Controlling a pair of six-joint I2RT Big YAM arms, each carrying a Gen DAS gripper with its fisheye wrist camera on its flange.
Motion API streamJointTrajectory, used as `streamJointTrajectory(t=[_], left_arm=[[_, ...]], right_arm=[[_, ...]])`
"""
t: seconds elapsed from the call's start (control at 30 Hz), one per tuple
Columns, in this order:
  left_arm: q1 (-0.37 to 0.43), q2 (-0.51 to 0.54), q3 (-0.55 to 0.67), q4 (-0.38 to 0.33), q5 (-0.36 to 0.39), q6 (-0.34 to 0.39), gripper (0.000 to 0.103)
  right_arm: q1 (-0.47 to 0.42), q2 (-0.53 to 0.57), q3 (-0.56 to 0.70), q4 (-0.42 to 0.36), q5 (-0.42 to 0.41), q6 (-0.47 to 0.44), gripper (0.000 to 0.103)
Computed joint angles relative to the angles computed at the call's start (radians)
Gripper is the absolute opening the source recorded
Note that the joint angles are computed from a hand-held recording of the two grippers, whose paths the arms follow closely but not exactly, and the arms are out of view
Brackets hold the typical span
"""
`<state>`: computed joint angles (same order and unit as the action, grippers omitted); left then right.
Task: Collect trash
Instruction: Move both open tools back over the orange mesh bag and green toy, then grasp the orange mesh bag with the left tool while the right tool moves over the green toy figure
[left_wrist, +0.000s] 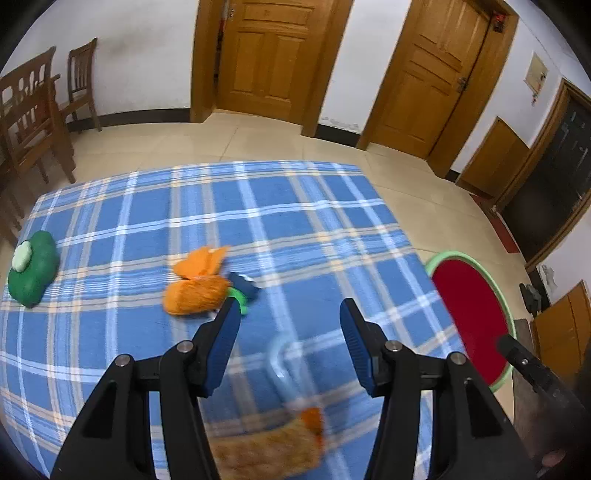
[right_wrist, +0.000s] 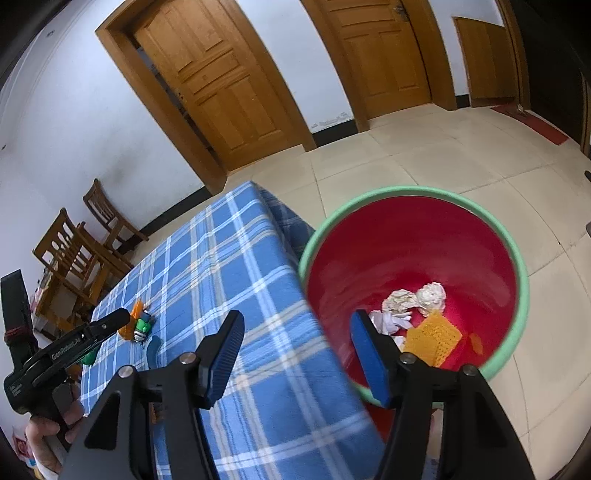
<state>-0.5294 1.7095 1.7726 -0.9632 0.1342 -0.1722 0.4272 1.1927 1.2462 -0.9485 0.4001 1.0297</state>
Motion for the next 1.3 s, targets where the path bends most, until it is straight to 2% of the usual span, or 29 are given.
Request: streamJointTrajectory(t=[0.4,0.77,1.07,1.3], left_arm=[[0.076,0.052,0.018,0.013,0.002,0.0,0.056],[0.101,0.105,0.046,0.02,0.023,-0.009,0.056],[0.121,0.082,-0.009,0.069,0.062,-0.035,0.055],[0.144,0.043,-0.057,0.091,0.065,-0.067,0.049]], right_arm=[[0.006,0.118,0.111,-0.006,-0.033,-0.065,0.065],[0.008,0.188,0.166,-0.009,-0.071,-0.1,0.065],[0.017,0.226,0.204,-0.007,-0.09,-0.137,0.065],[0.03,0.256,0.244,-0.004,-0.092,-0.175,0.065]])
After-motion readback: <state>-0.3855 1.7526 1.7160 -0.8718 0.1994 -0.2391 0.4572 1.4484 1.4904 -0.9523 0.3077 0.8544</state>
